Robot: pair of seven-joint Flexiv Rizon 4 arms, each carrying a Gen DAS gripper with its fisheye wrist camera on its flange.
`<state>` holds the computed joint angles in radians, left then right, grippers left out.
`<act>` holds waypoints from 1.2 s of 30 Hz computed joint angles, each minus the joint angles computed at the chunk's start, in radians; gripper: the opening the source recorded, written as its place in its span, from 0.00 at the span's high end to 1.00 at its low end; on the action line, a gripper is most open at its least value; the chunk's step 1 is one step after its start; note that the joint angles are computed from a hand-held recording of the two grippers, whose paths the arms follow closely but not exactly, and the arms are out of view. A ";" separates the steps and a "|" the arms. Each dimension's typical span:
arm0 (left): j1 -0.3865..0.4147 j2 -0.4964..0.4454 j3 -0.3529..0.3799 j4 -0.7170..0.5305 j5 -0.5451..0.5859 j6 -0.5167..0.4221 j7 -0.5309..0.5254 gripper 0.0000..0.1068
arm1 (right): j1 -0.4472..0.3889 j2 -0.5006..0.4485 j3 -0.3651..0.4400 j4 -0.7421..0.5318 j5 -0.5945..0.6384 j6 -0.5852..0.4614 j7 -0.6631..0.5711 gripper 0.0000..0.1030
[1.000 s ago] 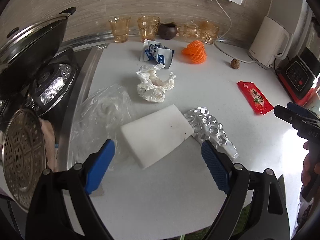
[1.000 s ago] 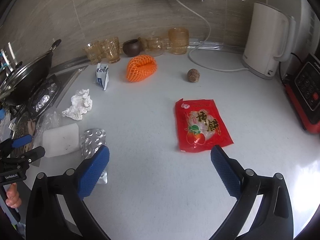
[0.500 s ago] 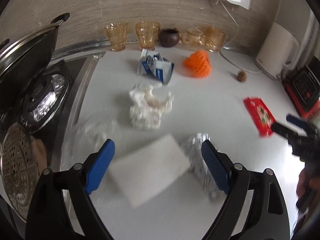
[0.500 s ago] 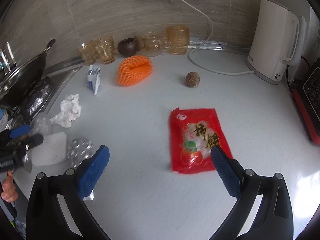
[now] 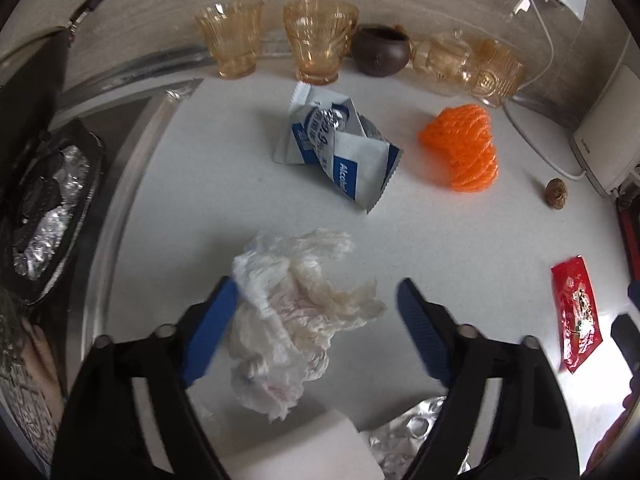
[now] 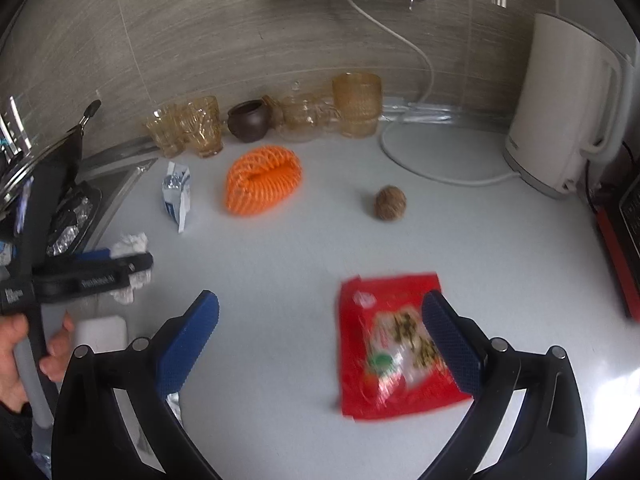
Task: Collect trash
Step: 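Grasp the orange foam net with the right gripper while the left gripper holds the tissue, then carry the tissue and orange net over the green basket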
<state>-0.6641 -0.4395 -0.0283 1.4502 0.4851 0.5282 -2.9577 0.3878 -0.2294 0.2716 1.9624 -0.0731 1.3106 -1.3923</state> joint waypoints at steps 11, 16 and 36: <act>0.049 0.024 0.003 0.102 -0.040 0.194 0.037 0.80 | 0.090 -0.176 -0.018 -0.192 -0.063 -0.037 0.068 0.02; 0.063 0.038 0.007 0.141 -0.054 0.269 0.053 0.85 | 0.136 -0.294 -0.043 -0.348 -0.110 -0.133 0.127 0.03; 0.073 0.063 0.024 0.199 -0.061 0.406 0.088 0.93 | 0.158 -0.307 -0.064 -0.375 -0.148 -0.172 0.160 0.82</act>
